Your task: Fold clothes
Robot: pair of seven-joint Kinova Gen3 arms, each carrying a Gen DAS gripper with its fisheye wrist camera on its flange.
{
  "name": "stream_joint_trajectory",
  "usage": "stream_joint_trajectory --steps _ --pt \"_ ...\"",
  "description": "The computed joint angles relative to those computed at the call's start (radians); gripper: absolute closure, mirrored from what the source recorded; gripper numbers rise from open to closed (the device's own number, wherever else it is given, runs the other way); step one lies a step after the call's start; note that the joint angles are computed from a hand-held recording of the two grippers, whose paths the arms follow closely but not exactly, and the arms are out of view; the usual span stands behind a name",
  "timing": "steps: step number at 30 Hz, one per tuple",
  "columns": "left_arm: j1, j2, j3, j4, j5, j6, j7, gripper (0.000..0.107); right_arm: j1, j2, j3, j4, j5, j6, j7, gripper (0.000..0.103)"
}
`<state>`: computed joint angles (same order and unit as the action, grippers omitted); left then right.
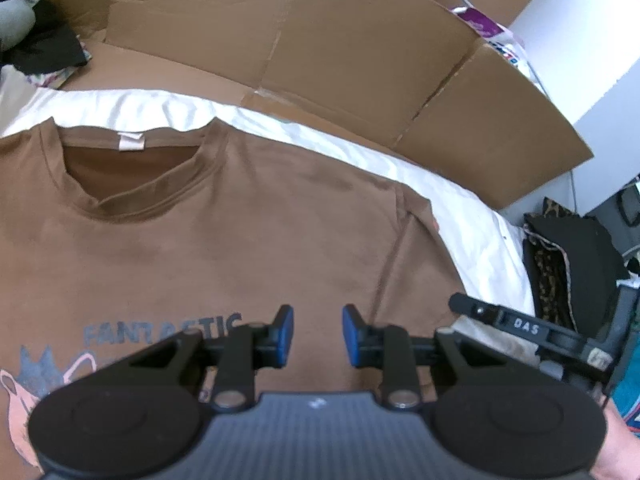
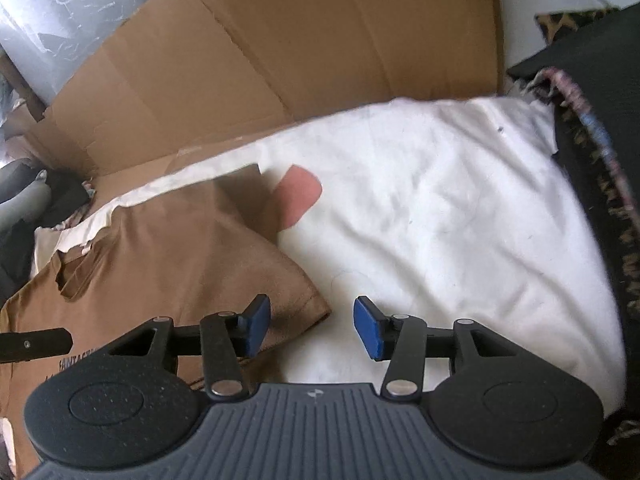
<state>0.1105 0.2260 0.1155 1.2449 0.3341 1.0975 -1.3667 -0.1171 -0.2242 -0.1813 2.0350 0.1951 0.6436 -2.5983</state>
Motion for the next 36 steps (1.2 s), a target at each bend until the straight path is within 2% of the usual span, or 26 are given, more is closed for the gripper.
stream_joint_trajectory --steps 4,6,9,15,19,27,32,36 --pt "-0.01 -0.007 -0.001 0.019 0.013 -0.012 -0.017 0.079 -0.009 0.011 0.002 0.003 -0.001 -0.009 0.022 0.058" --pt "-0.017 -0.011 -0.002 0.029 0.023 -0.018 -0.026 0.079 -0.012 0.013 0.009 0.002 -0.012 -0.016 0.027 0.09" --pt "-0.025 -0.015 -0.006 0.036 0.026 -0.02 -0.039 0.079 -0.025 0.003 0.036 -0.005 -0.057 -0.027 0.062 0.102" --pt "-0.039 -0.026 -0.019 0.046 0.018 -0.03 -0.031 0.079 -0.054 -0.027 0.074 -0.053 -0.177 -0.055 0.176 0.102" --pt "-0.052 -0.032 -0.025 0.051 0.016 -0.036 -0.028 0.079 -0.072 -0.008 0.058 -0.099 -0.223 -0.079 0.218 0.102" --pt "-0.075 -0.04 -0.041 0.07 0.006 -0.063 -0.003 0.079 -0.115 0.092 0.037 -0.212 -0.249 -0.104 0.267 0.102" --pt "-0.093 -0.041 -0.046 0.081 0.007 -0.072 0.0 0.079 -0.145 0.165 0.032 -0.281 -0.229 -0.092 0.285 0.102" --pt "-0.105 -0.036 -0.047 0.085 0.012 -0.075 -0.008 0.079 -0.167 0.214 0.046 -0.331 -0.264 -0.052 0.348 0.099"
